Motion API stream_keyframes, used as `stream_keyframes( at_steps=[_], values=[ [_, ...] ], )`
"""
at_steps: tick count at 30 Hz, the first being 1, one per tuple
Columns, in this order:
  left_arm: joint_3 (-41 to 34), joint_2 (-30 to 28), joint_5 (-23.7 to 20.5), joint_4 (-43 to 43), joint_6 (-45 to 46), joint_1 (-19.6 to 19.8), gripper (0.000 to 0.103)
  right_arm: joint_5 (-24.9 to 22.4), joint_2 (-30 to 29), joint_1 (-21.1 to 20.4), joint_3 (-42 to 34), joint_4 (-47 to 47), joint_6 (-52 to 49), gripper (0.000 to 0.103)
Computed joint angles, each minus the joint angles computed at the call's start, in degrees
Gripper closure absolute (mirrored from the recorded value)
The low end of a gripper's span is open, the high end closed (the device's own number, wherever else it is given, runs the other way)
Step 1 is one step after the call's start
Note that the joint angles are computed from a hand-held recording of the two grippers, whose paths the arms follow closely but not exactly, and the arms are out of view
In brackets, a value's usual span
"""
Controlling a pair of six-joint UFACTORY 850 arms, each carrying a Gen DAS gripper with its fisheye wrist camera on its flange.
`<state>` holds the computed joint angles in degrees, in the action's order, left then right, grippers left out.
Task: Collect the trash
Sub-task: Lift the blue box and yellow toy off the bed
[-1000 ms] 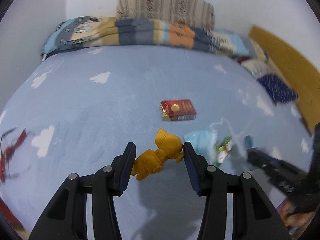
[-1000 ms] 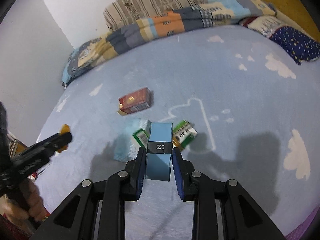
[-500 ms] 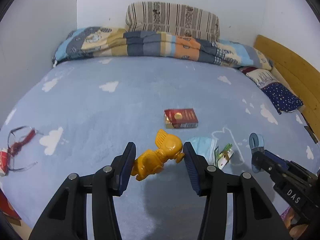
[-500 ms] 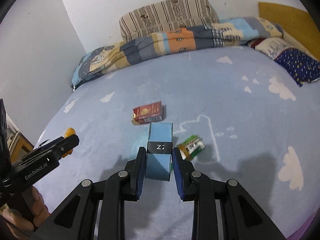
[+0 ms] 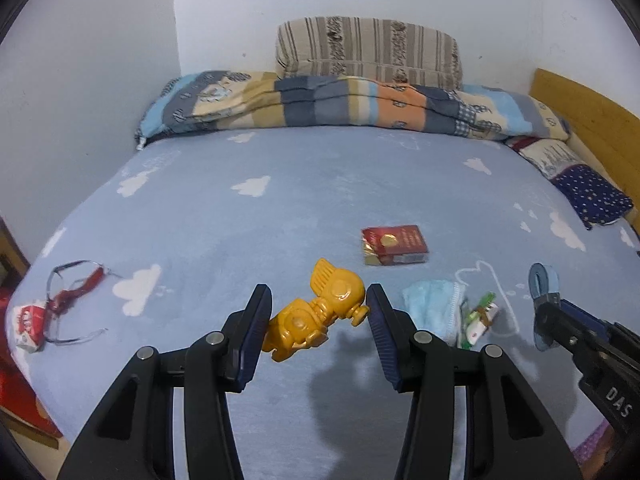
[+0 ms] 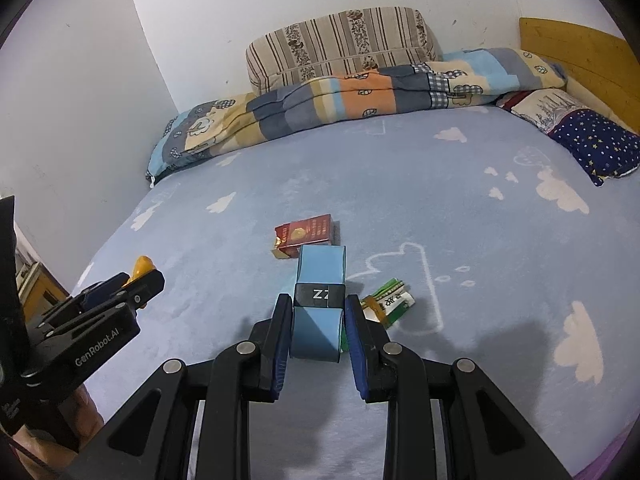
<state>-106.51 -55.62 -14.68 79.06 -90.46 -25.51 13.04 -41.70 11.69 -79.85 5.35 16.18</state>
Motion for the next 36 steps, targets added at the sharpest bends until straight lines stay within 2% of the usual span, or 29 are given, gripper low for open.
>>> stream_keyframes(
  at_steps=[4, 10, 14, 21, 25, 31, 36],
  values=[
    [1.03, 0.57, -0.7, 4.78, -5.3, 0.05, 0.055, 0.51, 0.27, 0.59, 0.2, -0.52, 0.07, 0.075],
    [2.23, 1.32, -0.65, 8.46, -9.01, -0.12, 0.055, 2.62, 1.12, 1.46, 1.58, 5.18, -6.93, 0.075],
    [3.07, 1.68, -1.19, 12.53, -12.77, -0.5, 0.055, 3.2, 1.28, 1.32, 1.95, 2.91, -4.17, 0.075],
    [2.96, 1.31, -1.84, 14.52, -14.52, -0.84, 0.055, 4.63, 1.3, 1.47, 2.37, 1.21, -2.9, 0.075],
    [2.18, 0.93, -0.97, 12.7, -12.85, -0.72, 0.055, 4.56, 1.03, 1.28, 2.04, 0.07, -1.59, 0.075],
    [2.41, 1.08, -1.63, 16.46, -16.31, -1.01, 0.055, 4.83, 1.01, 1.09, 2.06, 0.04, -1.57, 0.075],
    [2.41, 1.13, -1.42, 15.7, -15.82, -1.04, 0.055, 4.71, 0.97, 1.08, 1.89, 0.08, -1.43, 0.075]
  ],
)
